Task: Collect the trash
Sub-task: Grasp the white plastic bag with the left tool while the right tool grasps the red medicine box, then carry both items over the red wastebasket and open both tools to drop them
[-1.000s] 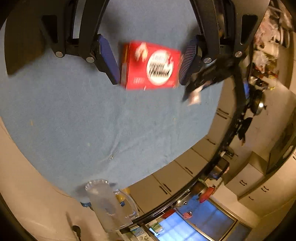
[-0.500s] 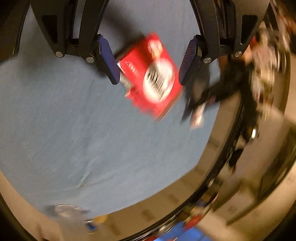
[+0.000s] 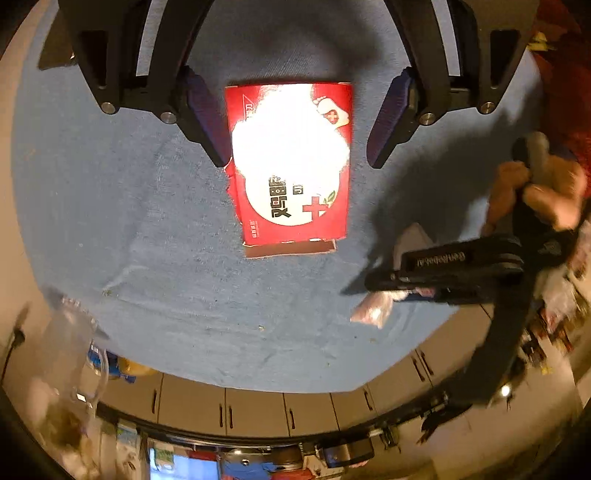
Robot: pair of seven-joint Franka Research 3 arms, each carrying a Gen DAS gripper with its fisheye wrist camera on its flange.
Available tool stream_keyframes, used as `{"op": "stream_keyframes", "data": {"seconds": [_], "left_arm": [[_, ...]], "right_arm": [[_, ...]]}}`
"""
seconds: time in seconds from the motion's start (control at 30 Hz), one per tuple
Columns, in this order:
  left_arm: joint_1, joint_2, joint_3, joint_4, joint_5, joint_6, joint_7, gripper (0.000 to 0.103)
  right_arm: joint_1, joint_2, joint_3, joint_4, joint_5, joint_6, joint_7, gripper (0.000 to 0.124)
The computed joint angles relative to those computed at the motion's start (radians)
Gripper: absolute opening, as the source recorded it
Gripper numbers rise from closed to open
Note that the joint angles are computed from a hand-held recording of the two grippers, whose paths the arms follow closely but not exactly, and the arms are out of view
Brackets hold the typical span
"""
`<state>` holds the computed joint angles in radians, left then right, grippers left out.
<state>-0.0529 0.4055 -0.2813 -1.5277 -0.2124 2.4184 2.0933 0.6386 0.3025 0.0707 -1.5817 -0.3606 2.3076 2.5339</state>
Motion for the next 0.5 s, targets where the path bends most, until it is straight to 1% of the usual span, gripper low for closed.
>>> {"op": "stream_keyframes", "data": {"seconds": [0.13, 0.17, 0.2, 0.27, 0.5], "left_arm": [[0.003, -0.006, -0.003, -0.011, -0.009, 0.008, 0.011, 0.04], [0.004, -0.005, -0.004, -0.011, -0.011, 0.006, 0.012, 0.04], [0.004, -0.006, -0.004, -0.012, -0.012, 0.005, 0.01, 0.039], [0.01, -0.009, -0.007, -0.018, -0.024, 0.01, 0.018, 0.039], [0.042, -0.063, -0.022, -0.081, -0.112, 0.031, 0.085, 0.039]], "right_arm": [[0.021, 0.046, -0.002, 0.065, -0.017, -0.093, -0.014, 0.08], [0.024, 0.052, -0.006, 0.071, -0.019, -0.105, -0.006, 0.08], [0.021, 0.05, -0.006, 0.061, -0.009, -0.089, -0.001, 0.076], [0.021, 0.026, -0.009, 0.019, -0.009, -0.05, 0.03, 0.076], [0.024, -0.076, -0.006, -0.125, -0.095, 0.075, 0.197, 0.076]]}}
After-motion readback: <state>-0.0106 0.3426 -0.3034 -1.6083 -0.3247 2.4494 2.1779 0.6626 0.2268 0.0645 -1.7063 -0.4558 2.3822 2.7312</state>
